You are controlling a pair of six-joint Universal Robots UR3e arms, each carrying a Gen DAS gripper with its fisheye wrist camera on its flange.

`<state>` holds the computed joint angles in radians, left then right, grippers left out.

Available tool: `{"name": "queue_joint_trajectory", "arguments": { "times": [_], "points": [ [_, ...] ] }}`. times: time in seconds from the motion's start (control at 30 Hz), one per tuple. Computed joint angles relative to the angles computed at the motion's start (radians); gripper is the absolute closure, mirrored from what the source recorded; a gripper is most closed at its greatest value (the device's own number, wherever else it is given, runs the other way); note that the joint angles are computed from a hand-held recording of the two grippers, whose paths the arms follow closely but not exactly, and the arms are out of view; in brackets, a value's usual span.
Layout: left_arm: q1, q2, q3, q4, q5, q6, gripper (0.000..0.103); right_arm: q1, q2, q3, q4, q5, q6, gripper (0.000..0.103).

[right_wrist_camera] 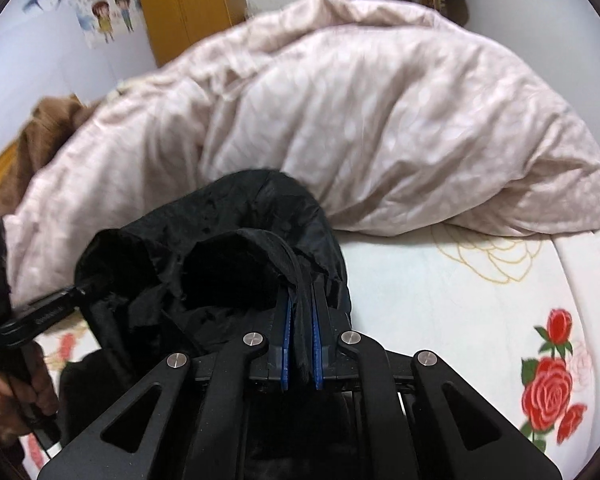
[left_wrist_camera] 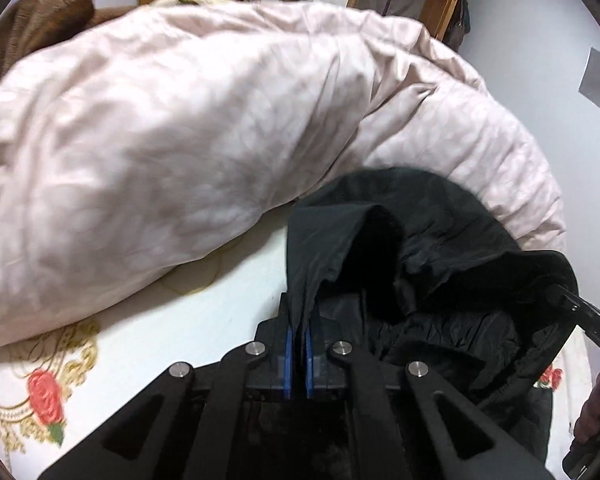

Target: Fold large clothes

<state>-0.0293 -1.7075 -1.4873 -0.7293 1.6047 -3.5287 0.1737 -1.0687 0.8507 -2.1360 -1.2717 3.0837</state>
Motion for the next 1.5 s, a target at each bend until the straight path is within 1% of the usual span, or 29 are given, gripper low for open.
{"name": "queue_joint_trajectory", "arguments": {
  "times": [0.13, 0.2, 0.27, 0.33, 0.47, 0.57, 0.63, 0.67, 0.73, 0.83, 1.0, 1.1, 1.2, 1.27, 1.33, 1.37, 1.43, 1.47, 1.5],
  "points": [
    [-0.010, 0.165, -0.125, 0.024, -0.021, -0.039, 0.099, -0.052, -0.239, 0.297, -0.096, 0.066, 0.013, 0.095],
    [-0.023, 0.256, -0.195, 0.031, -0.023, -0.061, 0.099, -0.088, -0.362, 0.437, -0.116, 0.102, 0.013, 0.095],
    [-0.042, 0.334, -0.261, 0.043, -0.021, -0.079, 0.099, -0.121, -0.450, 0.528, -0.116, 0.131, 0.013, 0.095],
    [-0.082, 0.385, -0.305, 0.038, 0.011, -0.095, 0.099, -0.154, -0.555, 0.634, -0.103, 0.160, 0.007, 0.095],
    [-0.127, 0.523, -0.428, 0.017, 0.027, -0.159, 0.099, -0.217, -0.738, 0.806, -0.046, 0.207, -0.030, 0.095],
    [-0.151, 0.612, -0.519, 0.001, 0.038, -0.211, 0.099, -0.250, -0.837, 0.884, 0.009, 0.227, -0.057, 0.095],
    [-0.145, 0.695, -0.580, -0.035, 0.021, -0.234, 0.099, -0.273, -0.913, 0.945, 0.055, 0.235, -0.077, 0.095],
    [-0.139, 0.717, -0.602, -0.044, 0.014, -0.241, 0.098, -0.279, -0.926, 0.963, 0.060, 0.236, -0.082, 0.095],
    [-0.136, 0.776, -0.650, -0.081, 0.002, -0.258, 0.098, -0.310, -1.002, 1.026, 0.116, 0.247, -0.115, 0.095],
    [-0.147, 0.849, -0.711, -0.127, -0.010, -0.283, 0.097, -0.328, -1.072, 1.093, 0.172, 0.232, -0.150, 0.095],
    [-0.197, 0.919, -0.750, -0.207, 0.021, -0.314, 0.095, -0.380, -1.164, 1.184, 0.283, 0.229, -0.226, 0.095],
    [-0.213, 0.965, -0.757, -0.293, 0.033, -0.328, 0.095, -0.416, -1.217, 1.202, 0.380, 0.244, -0.288, 0.095],
    [-0.219, 1.058, -0.770, -0.398, 0.029, -0.352, 0.095, -0.457, -1.258, 1.196, 0.494, 0.249, -0.364, 0.095],
    [-0.278, 1.078, -0.753, -0.433, 0.079, -0.397, 0.095, -0.497, -1.294, 1.180, 0.571, 0.259, -0.412, 0.095],
    [-0.341, 1.057, -0.719, -0.432, 0.135, -0.434, 0.095, -0.537, -1.319, 1.135, 0.627, 0.305, -0.447, 0.094],
    [-0.369, 1.026, -0.692, -0.413, 0.163, -0.443, 0.095, -0.533, -1.317, 1.120, 0.623, 0.318, -0.438, 0.093],
    [-0.392, 0.946, -0.635, -0.338, 0.179, -0.417, 0.095, -0.464, -1.250, 1.084, 0.501, 0.340, -0.344, 0.088],
    [-0.401, 0.901, -0.609, -0.296, 0.183, -0.402, 0.089, -0.402, -1.194, 1.071, 0.396, 0.334, -0.270, 0.087],
    [-0.411, 0.847, -0.582, -0.249, 0.187, -0.388, 0.080, -0.348, -1.147, 1.062, 0.312, 0.319, -0.214, 0.087]
  ]
}}
